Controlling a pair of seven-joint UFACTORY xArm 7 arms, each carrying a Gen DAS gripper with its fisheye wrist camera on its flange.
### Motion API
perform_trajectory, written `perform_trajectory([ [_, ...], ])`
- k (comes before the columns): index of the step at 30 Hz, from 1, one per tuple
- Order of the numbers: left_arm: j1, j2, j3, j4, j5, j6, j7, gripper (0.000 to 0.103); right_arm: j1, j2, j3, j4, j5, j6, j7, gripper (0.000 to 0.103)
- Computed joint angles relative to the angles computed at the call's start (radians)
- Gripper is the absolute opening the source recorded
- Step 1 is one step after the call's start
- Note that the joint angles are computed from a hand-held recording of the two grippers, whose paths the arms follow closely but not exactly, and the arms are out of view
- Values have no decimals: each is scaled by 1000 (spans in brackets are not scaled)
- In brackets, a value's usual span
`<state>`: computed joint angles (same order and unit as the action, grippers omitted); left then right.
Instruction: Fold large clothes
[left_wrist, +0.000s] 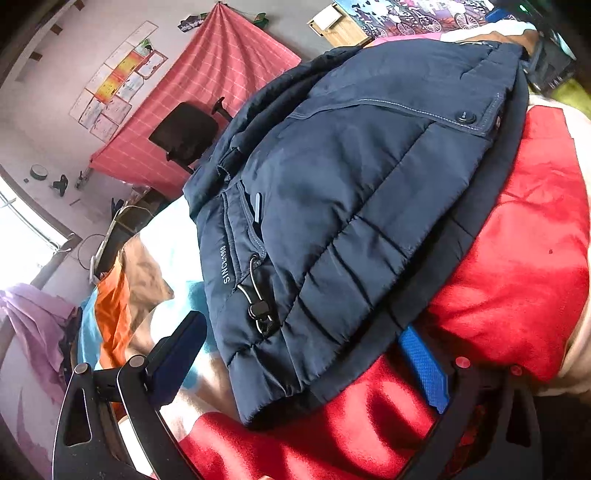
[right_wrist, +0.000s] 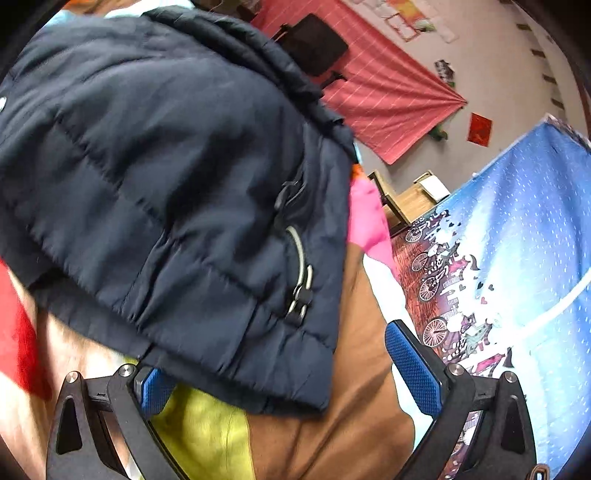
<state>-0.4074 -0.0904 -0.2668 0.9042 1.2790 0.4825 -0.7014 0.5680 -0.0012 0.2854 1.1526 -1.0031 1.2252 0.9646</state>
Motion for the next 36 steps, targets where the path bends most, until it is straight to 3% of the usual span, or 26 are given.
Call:
perform_trajectory([
  [4,-2,-6,-3,-2,-5,-2,-3,98,-32,-30,-19,2,61,-82,-3,79],
  [6,-1,-11,-2,-3,-7,-11,-7,91,-36,-34,-11,5,59,-89,-11,69],
  [10,4,-6,2,10,-74,-19,48,60,-27,-24,8,19,50,-80,-30,52],
  [12,6,-7,7,12,-119,-35,77,53,-23,-21,9,26,61,-91,-37,39],
  [15,9,-20,9,3,-185,-79,137,33,-15,-20,11,37,74,-103,-34,27],
  [16,6,-28,15,-4,-249,-107,195,18,-14,-20,10,39,77,-110,-33,26],
  [19,8,-43,11,-2,-383,-130,269,11,-16,-31,9,43,88,-131,-4,21],
  [22,-4,-47,34,25,-628,-153,421,8,-25,-40,6,57,115,-153,20,16],
  [27,1,-37,37,104,-838,-158,577,6,-31,-35,9,122,115,-152,42,12],
  [31,-20,3,57,228,-1062,-110,738,6,-50,-25,-8,195,128,-164,22,12],
  [36,-5,88,63,430,-1175,-15,770,5,-57,41,-31,353,107,-141,-76,11],
])
